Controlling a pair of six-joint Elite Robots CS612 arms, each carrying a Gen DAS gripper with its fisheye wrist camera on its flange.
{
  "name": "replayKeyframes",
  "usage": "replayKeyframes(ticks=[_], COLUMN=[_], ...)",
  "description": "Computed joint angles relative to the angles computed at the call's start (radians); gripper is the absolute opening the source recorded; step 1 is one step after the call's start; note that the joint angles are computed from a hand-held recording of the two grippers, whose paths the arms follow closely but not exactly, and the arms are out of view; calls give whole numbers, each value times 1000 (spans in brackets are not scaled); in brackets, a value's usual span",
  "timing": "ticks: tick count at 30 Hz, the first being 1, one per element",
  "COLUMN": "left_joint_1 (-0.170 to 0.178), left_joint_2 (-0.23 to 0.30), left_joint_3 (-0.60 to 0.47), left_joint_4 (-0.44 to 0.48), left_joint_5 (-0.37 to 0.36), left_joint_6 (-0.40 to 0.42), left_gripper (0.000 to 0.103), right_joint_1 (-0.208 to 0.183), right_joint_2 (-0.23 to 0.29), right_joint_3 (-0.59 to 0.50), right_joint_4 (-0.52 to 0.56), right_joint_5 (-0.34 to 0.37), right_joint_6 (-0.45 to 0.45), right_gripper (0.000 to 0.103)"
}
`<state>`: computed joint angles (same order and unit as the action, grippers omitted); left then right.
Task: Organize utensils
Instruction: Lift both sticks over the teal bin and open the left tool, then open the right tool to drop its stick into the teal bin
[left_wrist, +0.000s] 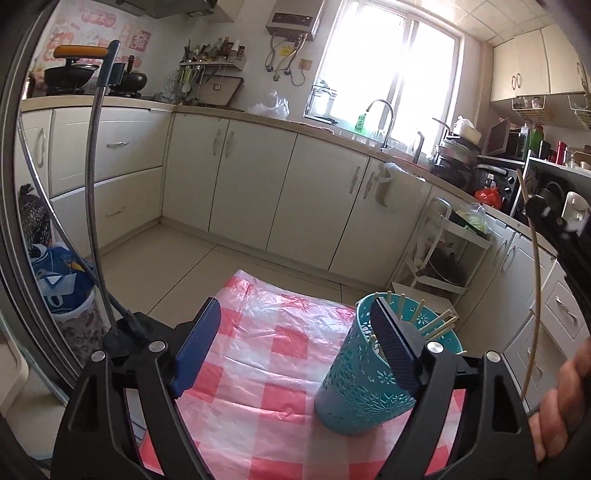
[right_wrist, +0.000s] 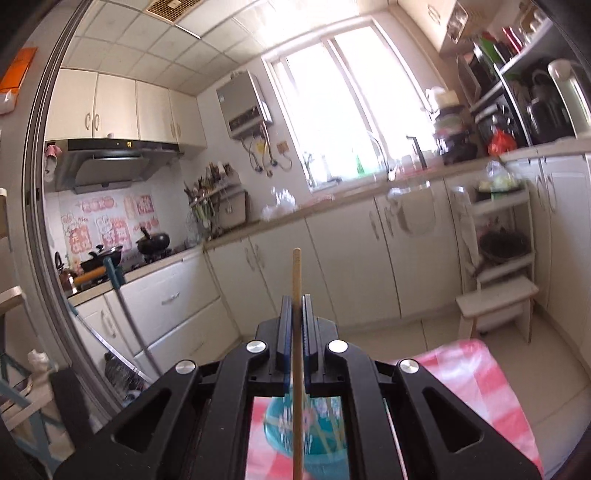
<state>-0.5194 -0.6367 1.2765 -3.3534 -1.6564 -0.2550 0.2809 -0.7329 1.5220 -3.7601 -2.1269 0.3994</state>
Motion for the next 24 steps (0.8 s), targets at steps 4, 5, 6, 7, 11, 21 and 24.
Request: replayKeyframes(ticks=[4, 5, 6, 7, 11, 21, 24], left_joint_1=[-2, -4, -5, -6, -8, -8, -7], left_joint_2=[-4, -5, -7, -8, -11, -13, -14], left_joint_3=[-4, -2, 0, 1, -1, 2, 1], left_joint_4=[5, 1, -1, -1, 11, 34, 47], left_joint_5=[1, 2, 0, -3, -16, -18, -21], left_joint_6=[20, 31, 41, 51, 76, 81, 81], left_gripper=[82, 82, 83, 84, 85, 87, 88], right_joint_1=[-7, -10, -14, -20, -24, -1, 10], right_joint_2=[61, 73, 79, 85, 96, 66, 42], right_joint_3=[-106, -124, -132, -140, -138, -43, 12], right_joint_4=[23, 44, 62, 103, 187, 255, 247], right_joint_5=[-93, -109, -115, -115, -95, -31, -26], right_joint_6=[-23, -15, -2, 27, 63, 53, 44], right_gripper=[6, 6, 6, 6, 6, 7, 20])
